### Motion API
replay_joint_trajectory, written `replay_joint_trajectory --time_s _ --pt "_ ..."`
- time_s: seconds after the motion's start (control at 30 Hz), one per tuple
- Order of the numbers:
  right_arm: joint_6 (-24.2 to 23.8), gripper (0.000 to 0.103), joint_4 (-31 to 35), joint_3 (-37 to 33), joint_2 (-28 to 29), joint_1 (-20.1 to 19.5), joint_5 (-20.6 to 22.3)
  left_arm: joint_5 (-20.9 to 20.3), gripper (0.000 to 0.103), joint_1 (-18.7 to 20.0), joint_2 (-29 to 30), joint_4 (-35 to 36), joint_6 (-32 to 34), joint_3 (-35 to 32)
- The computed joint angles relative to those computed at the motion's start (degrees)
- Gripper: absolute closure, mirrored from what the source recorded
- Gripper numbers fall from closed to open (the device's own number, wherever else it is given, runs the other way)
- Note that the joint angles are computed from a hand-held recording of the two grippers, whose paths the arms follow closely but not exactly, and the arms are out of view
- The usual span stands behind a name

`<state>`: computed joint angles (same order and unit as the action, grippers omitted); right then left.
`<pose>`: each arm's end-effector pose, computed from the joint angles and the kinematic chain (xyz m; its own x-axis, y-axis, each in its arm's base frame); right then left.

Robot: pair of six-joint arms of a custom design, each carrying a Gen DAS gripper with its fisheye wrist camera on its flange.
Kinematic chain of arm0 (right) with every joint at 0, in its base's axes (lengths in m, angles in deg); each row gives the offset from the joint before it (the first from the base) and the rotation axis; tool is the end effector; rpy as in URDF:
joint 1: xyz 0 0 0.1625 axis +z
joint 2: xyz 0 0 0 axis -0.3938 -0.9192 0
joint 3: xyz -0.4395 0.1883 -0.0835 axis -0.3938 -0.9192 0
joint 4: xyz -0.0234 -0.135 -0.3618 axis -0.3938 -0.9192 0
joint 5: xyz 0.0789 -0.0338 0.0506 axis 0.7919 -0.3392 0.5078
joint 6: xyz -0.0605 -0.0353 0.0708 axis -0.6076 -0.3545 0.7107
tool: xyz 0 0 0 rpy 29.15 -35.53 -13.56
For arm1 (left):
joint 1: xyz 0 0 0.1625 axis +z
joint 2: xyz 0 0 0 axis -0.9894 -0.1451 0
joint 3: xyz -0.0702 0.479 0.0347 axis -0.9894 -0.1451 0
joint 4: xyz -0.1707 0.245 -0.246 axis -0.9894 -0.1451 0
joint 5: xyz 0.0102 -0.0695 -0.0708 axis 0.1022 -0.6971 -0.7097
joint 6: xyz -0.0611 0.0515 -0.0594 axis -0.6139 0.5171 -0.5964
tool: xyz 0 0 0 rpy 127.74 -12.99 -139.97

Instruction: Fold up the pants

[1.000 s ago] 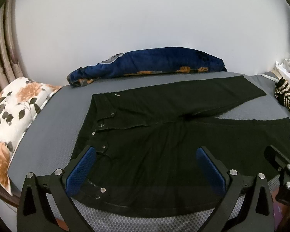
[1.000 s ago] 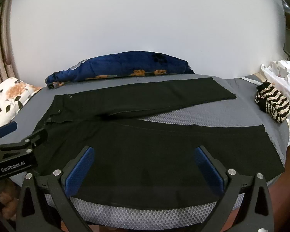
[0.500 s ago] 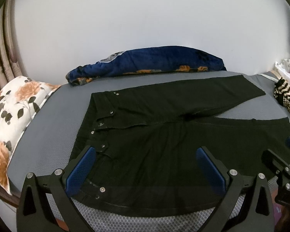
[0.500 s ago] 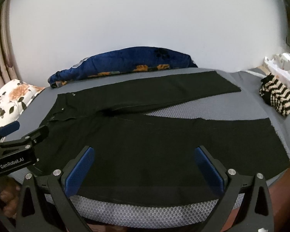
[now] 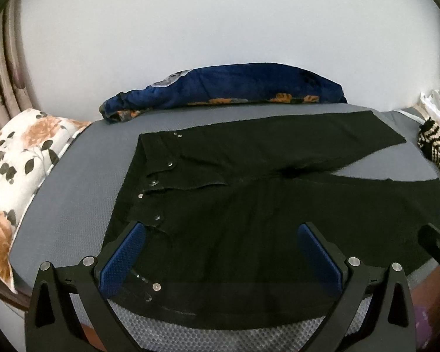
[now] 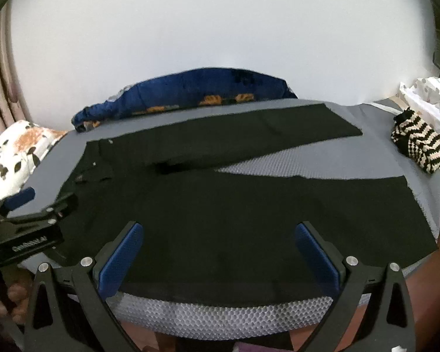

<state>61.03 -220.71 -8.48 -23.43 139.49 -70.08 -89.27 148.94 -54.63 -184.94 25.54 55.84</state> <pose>0.4061 -0.6520 -0.0411 -0.7404 -0.2306 0.6314 -0.6104 0.6240 -0.4879 -0.0375 -0.6548 0.3669 -0.6470 -0.2345 -0.7255 0.4220 0.6825 -0.5968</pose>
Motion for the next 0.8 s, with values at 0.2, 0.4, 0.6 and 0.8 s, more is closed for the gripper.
replay_joint_trajectory --time_s 0.2,0.4,0.6,0.8 --pt "-0.98 0.0 2.72 -1.94 0.2 0.72 -0.39 0.32 0.0 0.92 -0.18 2.58 -0.7 -2.84" --pt "-0.98 0.0 7.26 -6.04 1.34 1.03 0.35 0.75 0.0 1.97 0.58 5.09 0.88 -6.31" --pt "-2.63 0.0 11.76 -11.8 3.49 1.39 1.32 0.54 0.0 2.97 1.61 4.33 4.88 -10.42" --pt "-5.63 0.0 16.58 -19.43 6.4 1.6 1.6 0.19 0.0 4.52 3.42 4.8 9.16 -16.33"
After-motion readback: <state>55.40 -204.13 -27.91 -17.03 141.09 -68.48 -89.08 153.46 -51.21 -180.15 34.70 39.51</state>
